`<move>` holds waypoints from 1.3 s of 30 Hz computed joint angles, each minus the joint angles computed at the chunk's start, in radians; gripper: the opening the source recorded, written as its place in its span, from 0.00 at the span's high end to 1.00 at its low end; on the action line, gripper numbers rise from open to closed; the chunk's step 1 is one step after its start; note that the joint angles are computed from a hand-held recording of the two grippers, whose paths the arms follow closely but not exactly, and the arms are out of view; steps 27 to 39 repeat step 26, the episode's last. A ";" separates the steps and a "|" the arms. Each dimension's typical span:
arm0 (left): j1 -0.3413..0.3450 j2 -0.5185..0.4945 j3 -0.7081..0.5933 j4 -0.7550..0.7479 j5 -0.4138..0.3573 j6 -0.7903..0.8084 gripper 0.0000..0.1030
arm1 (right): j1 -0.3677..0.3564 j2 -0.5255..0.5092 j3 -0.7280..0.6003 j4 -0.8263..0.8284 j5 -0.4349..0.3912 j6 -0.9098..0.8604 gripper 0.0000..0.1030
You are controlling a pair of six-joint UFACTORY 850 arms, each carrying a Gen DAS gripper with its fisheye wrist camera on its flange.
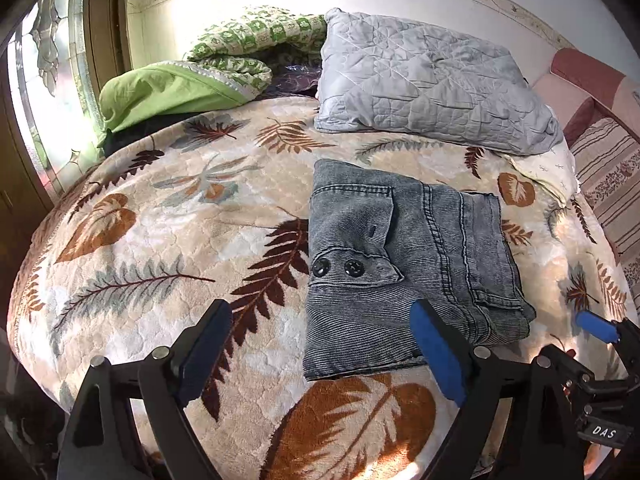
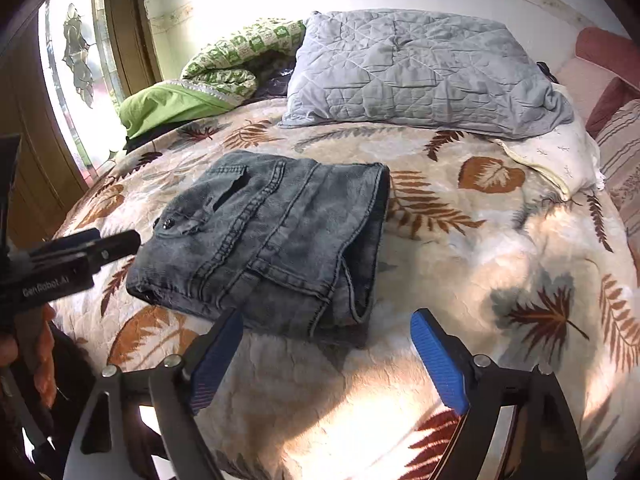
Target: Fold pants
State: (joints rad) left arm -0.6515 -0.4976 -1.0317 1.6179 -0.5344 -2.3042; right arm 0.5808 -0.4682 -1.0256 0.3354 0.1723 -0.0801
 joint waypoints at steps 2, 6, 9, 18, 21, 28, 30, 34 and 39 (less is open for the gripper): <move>-0.019 -0.014 -0.018 -0.077 -0.068 0.069 0.11 | 0.008 0.016 0.032 0.133 0.005 -0.126 0.13; -0.027 -0.002 -0.009 -0.093 -0.039 0.071 0.11 | 0.021 0.050 0.089 0.235 0.046 -0.201 0.06; -0.042 0.017 0.007 -0.054 -0.056 0.007 0.11 | 0.032 0.066 0.102 0.326 0.073 -0.309 0.05; -0.047 0.014 -0.028 -0.113 -0.036 0.096 0.02 | 0.022 0.087 0.113 0.234 0.089 -0.232 0.05; -0.030 0.019 -0.018 -0.025 0.023 -0.001 0.02 | 0.019 0.090 0.117 0.244 0.092 -0.239 0.05; -0.031 0.000 -0.046 -0.038 0.028 0.044 0.02 | 0.017 0.091 0.115 0.261 0.096 -0.258 0.05; -0.031 0.000 -0.046 -0.038 0.028 0.044 0.02 | 0.017 0.091 0.115 0.261 0.096 -0.258 0.05; -0.031 0.000 -0.046 -0.038 0.028 0.044 0.02 | 0.017 0.091 0.115 0.261 0.096 -0.258 0.05; -0.031 0.000 -0.046 -0.038 0.028 0.044 0.02 | 0.017 0.091 0.115 0.261 0.096 -0.258 0.05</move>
